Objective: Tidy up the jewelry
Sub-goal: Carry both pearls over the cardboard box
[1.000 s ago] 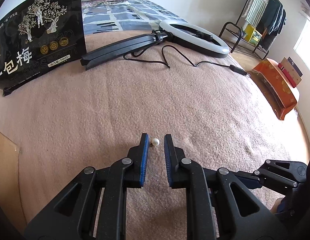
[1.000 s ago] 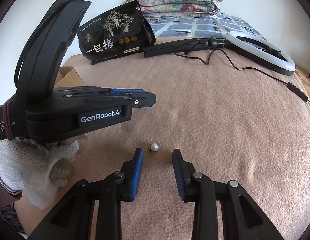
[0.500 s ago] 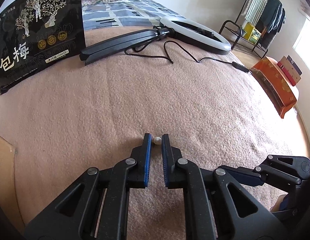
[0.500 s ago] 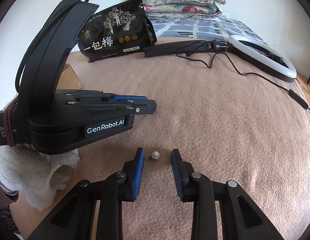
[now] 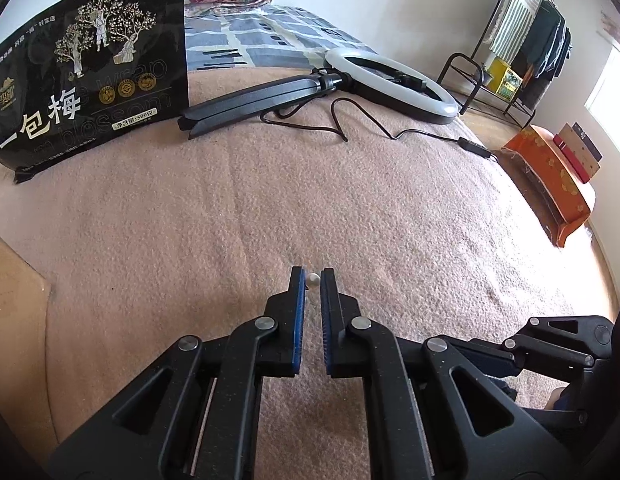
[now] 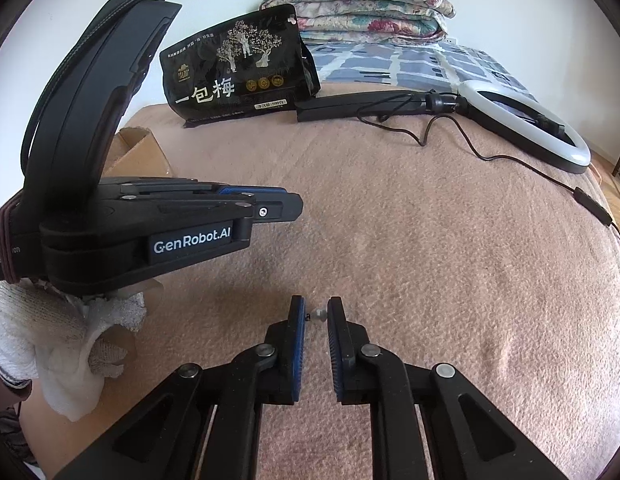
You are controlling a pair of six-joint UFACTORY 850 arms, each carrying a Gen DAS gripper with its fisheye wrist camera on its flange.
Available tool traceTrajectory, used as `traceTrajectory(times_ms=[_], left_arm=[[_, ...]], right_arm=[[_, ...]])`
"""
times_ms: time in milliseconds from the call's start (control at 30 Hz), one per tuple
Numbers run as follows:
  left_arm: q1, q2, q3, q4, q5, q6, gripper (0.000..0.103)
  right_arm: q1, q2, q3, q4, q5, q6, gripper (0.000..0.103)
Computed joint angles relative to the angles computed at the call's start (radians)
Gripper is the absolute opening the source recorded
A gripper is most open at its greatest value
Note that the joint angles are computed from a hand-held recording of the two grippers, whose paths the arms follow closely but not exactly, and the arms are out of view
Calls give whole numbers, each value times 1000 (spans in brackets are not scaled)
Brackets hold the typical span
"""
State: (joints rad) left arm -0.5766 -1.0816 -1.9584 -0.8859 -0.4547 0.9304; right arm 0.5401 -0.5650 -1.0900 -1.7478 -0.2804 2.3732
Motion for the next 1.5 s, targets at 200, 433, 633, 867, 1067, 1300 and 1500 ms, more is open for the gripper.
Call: traceTrajectory(times_ms=[200, 433, 633, 867, 1067, 1300, 1500], left_arm=[[21, 60, 81, -85, 6, 47, 5], [44, 160, 195, -173, 27, 146, 5], [62, 260, 304, -264, 39, 248, 5], [87, 376, 420, -368, 38, 375, 5], [119, 469, 513, -471, 28, 494, 5], [167, 530, 575, -533, 22, 582, 5], [219, 555, 606, -558, 24, 620, 5]], right_arm=[[12, 51, 32, 114, -32, -95, 9], [38, 111, 54, 247, -86, -202, 9], [76, 149, 44, 338, -140, -278, 9], [131, 173, 0, 434, -213, -373, 9], [171, 174, -53, 484, -249, -428, 9], [211, 139, -137, 522, -276, -498, 9], [228, 81, -229, 551, -274, -561, 9]])
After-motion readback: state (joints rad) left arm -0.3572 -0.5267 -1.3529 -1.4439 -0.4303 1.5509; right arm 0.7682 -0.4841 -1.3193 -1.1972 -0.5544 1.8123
